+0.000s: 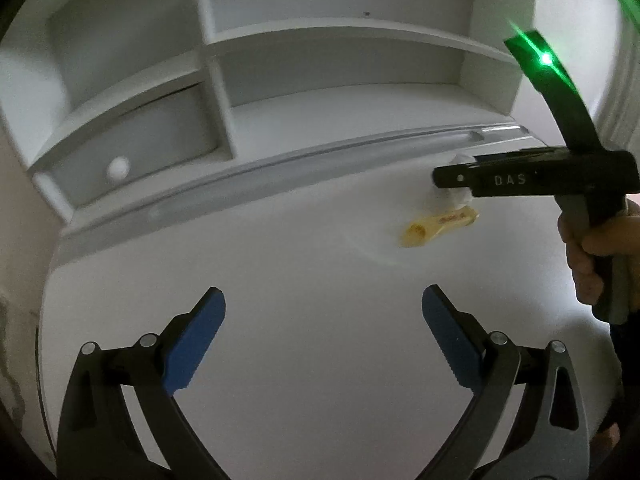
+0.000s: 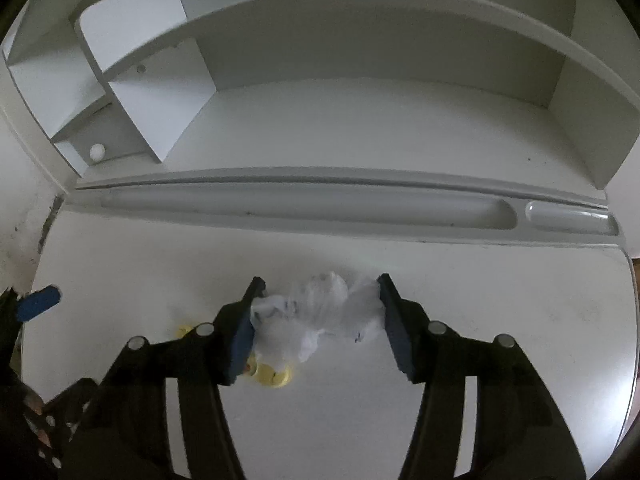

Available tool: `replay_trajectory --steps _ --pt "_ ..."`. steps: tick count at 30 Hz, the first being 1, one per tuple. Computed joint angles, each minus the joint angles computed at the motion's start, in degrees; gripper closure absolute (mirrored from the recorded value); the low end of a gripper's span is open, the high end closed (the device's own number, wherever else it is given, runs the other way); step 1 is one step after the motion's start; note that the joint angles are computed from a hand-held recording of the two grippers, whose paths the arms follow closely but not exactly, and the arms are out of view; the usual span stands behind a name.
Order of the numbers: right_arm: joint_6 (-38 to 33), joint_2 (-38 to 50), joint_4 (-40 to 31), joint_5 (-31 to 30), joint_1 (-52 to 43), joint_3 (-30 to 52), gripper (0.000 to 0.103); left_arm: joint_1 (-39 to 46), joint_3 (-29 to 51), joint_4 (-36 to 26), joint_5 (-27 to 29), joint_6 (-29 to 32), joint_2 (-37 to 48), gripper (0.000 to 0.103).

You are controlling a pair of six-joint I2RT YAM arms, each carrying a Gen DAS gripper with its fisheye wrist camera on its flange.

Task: Collect trash
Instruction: 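Grasp the white tissue with the right tool while the left grasps the yellow tube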

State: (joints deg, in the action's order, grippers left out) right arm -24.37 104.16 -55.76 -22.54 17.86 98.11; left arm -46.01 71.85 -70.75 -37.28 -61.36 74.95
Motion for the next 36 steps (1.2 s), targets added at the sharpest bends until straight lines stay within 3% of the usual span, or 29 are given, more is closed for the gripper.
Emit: replay_trajectory --steps 6,8,11,18,22,24,25,26,27,32,36 --pt "-4.0 -4.2 -1.5 -3.4 -5.2 -1.6 0.048 6.7 4.3 9.9 5.1 17.1 7.8 0.007" --pt "-5.8 -5.8 -2.2 -4.9 -7.8 -2.6 0.047 8.0 5.9 12.1 6.9 20.1 10.9 0.007" --pt "-9.3 -7.6 -4.4 -7.8 -13.2 -3.2 0.047 10.3 7.0 14.1 8.3 22.4 14.0 0.007" --pt "-14.7 -5.7 -9.8 -12.4 -24.7 0.8 0.047 14.1 10.8 14.2 8.2 21.0 18.3 0.012" --pt "-16.6 -4.8 -10.6 -12.8 -28.0 0.7 0.047 13.6 10.4 14.6 9.7 19.9 17.7 0.032" --pt "-17.3 -4.8 -10.9 -13.0 -29.2 0.1 0.047 12.5 10.5 14.4 9.9 18.5 17.5 0.047" --pt "-18.2 -4.8 -11.4 -13.2 -30.3 -0.2 0.047 11.8 11.0 13.8 9.4 17.9 17.9 0.061" --pt "-18.6 -5.2 -11.3 -13.3 -30.9 -1.0 0.047 10.9 11.9 13.2 8.9 17.5 18.6 0.081" --pt "-19.5 -5.4 -11.6 -13.6 -32.0 -1.6 0.047 10.3 12.7 12.7 8.7 17.4 19.2 0.091" --pt "-24.8 -5.2 -14.8 -16.0 -41.3 -1.9 0.047 5.4 18.2 10.8 9.5 14.9 22.9 0.091" --pt "-29.5 -1.9 -18.2 -17.8 -51.4 1.6 0.047 -0.2 30.5 10.3 10.5 14.9 32.1 0.091"
